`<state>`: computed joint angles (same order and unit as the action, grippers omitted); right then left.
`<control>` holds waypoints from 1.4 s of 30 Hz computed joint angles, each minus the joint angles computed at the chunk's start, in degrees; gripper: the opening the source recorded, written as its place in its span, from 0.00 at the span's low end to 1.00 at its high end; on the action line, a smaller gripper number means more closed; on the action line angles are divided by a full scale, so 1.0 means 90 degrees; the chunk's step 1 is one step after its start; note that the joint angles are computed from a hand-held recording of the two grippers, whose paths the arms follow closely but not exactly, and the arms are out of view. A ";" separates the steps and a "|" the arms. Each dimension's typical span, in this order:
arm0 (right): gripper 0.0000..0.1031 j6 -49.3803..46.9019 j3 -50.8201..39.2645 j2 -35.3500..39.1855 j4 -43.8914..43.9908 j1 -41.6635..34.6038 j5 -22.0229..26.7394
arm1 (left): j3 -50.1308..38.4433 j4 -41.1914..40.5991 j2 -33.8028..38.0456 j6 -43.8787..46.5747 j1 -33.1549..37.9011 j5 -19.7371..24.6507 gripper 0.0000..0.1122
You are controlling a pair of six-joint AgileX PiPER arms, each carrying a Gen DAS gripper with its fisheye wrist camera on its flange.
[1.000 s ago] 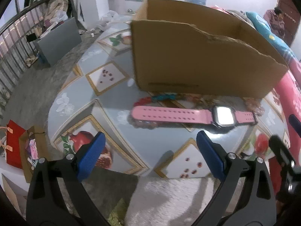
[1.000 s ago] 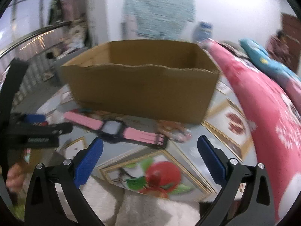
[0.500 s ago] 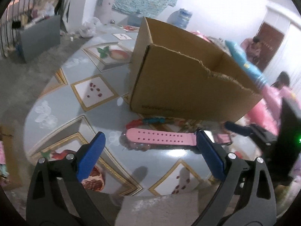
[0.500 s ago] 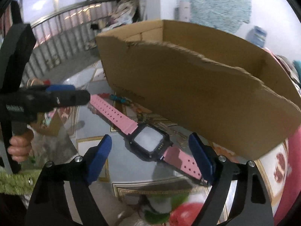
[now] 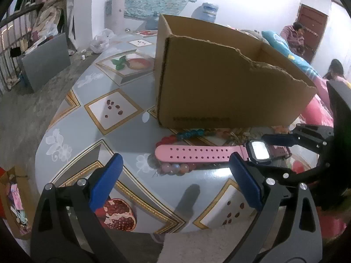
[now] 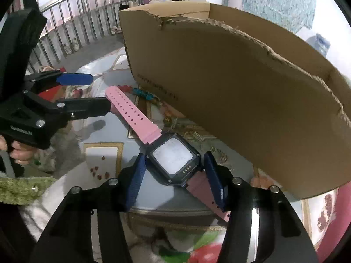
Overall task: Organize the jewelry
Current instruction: 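Grasp the pink-strap watch by its face with the right gripper, then grasp the watch strap with the left gripper while the right gripper holds the watch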
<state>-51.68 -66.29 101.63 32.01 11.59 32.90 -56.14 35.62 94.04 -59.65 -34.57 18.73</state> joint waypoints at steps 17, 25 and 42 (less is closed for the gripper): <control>0.51 -0.0322 -0.0843 0.0532 0.0890 -0.1021 0.2433 | 0.0043 0.2754 -0.0037 -0.0984 -0.1763 0.1120 0.83; 0.51 -0.0067 -0.2099 0.1417 0.1038 -0.1406 0.3935 | -0.0737 0.2975 0.0946 -0.0020 -0.2498 0.2283 0.48; 0.46 -0.0153 0.0731 -0.0461 0.0333 -0.0723 0.0105 | -0.1123 -0.0767 0.0613 0.2777 -0.1359 0.1124 0.10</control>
<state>-53.06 -59.71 97.48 35.00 5.08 33.84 -66.26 28.72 99.55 -34.66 -46.80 28.84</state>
